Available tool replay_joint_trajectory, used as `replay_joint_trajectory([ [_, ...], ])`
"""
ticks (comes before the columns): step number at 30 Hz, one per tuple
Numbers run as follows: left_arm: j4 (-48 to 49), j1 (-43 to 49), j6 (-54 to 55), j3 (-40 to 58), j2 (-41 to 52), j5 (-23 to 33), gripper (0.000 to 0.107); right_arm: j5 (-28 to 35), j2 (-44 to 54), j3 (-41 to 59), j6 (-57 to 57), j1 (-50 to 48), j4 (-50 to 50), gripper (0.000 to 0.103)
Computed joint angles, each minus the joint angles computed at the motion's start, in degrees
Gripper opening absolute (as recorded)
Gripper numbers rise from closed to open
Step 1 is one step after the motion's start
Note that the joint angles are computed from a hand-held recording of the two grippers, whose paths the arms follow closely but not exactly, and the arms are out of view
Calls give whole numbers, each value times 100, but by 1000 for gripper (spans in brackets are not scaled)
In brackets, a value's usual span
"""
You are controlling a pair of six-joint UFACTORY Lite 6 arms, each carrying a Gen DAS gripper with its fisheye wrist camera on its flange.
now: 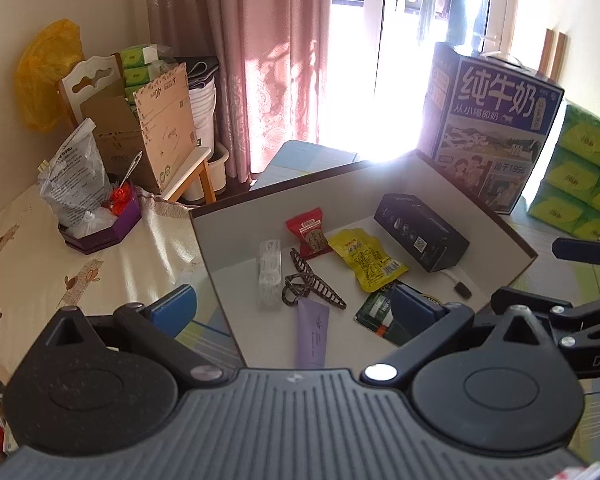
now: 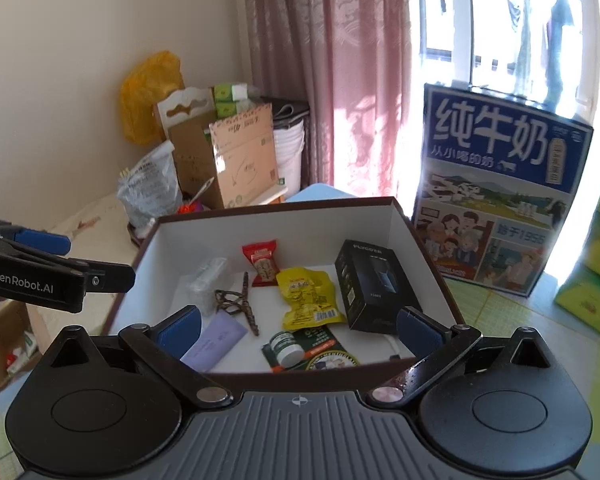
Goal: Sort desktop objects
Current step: 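Withdraw both tools from the box toward the clear cup and hair clip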
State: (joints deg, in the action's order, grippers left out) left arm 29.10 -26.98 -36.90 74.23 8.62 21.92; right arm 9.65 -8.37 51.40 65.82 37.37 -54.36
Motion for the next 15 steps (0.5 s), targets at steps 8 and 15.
replay_joint_trajectory([
  [8, 400, -483, -628, -932, -1263, 386, 102, 659, -1309, -771, 201, 693, 188, 101],
  [15, 716, -1158, -1255, -1741, -2279, 903, 102, 1580, -2357, -1295, 446, 1508, 351, 101],
])
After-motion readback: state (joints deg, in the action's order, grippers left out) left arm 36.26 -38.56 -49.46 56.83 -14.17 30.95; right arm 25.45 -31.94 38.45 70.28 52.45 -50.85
